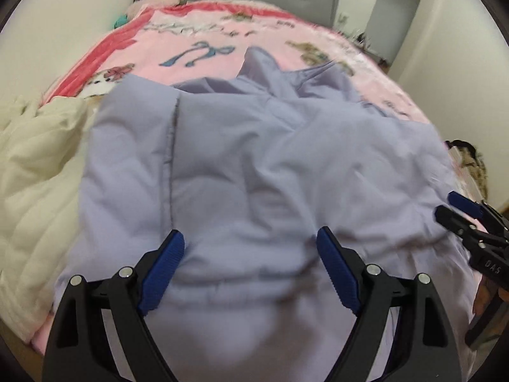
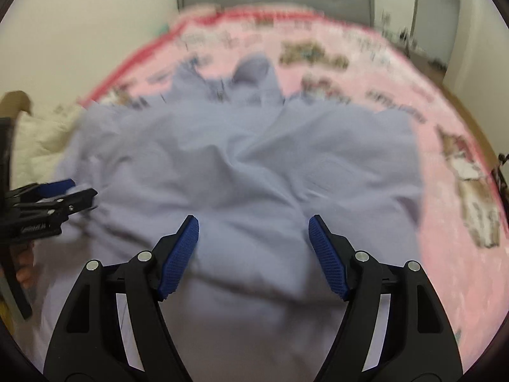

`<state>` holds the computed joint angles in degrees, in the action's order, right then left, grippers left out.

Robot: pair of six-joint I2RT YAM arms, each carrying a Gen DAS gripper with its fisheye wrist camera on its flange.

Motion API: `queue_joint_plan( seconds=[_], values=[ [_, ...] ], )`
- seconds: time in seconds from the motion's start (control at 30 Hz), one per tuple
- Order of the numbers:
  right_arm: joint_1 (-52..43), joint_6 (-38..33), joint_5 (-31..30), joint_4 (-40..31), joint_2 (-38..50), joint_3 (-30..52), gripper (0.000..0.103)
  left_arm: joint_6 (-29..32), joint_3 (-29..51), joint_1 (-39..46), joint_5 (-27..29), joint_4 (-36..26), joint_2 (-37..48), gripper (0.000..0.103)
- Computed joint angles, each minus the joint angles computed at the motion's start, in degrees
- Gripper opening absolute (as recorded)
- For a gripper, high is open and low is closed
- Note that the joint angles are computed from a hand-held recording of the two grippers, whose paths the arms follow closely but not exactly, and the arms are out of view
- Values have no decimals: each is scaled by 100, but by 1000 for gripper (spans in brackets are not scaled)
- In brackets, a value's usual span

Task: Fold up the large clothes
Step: 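Grasp the jacket hem with both grippers and lift it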

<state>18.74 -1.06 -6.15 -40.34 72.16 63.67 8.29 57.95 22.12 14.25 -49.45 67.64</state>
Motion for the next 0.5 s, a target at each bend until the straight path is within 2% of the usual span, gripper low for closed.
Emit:
queue_joint_plan(
  seconds=[0.1, 0.2, 0.3, 0.33, 0.4, 0.5],
  values=[
    [-333, -287, 48, -622, -935, -411, 76, 495, -325, 541, 1, -502, -874, 84],
    [-1030, -730, 76, -1550, -1529, -589, 76, 1336, -591, 1484, 36, -1169, -1602, 84],
    [-2215, -1409, -223, -2224, -1869, -746, 76, 2534, -731, 2840, 102, -1689, -1921, 84],
    [-2777, -1710, -487, -2390, -1912, -767, 77, 3027, -738, 3435, 219, -1928, -1928, 84],
    [-3382, -2148, -879, -2417, -1851, -804, 86, 3746, -668, 4197, 361, -2402, -1684, 84],
    [-3539, -2437, -1172, -2091, -1347, -753, 87, 4111, -563, 4508, 472, -2579, -1471, 84]
  ],
)
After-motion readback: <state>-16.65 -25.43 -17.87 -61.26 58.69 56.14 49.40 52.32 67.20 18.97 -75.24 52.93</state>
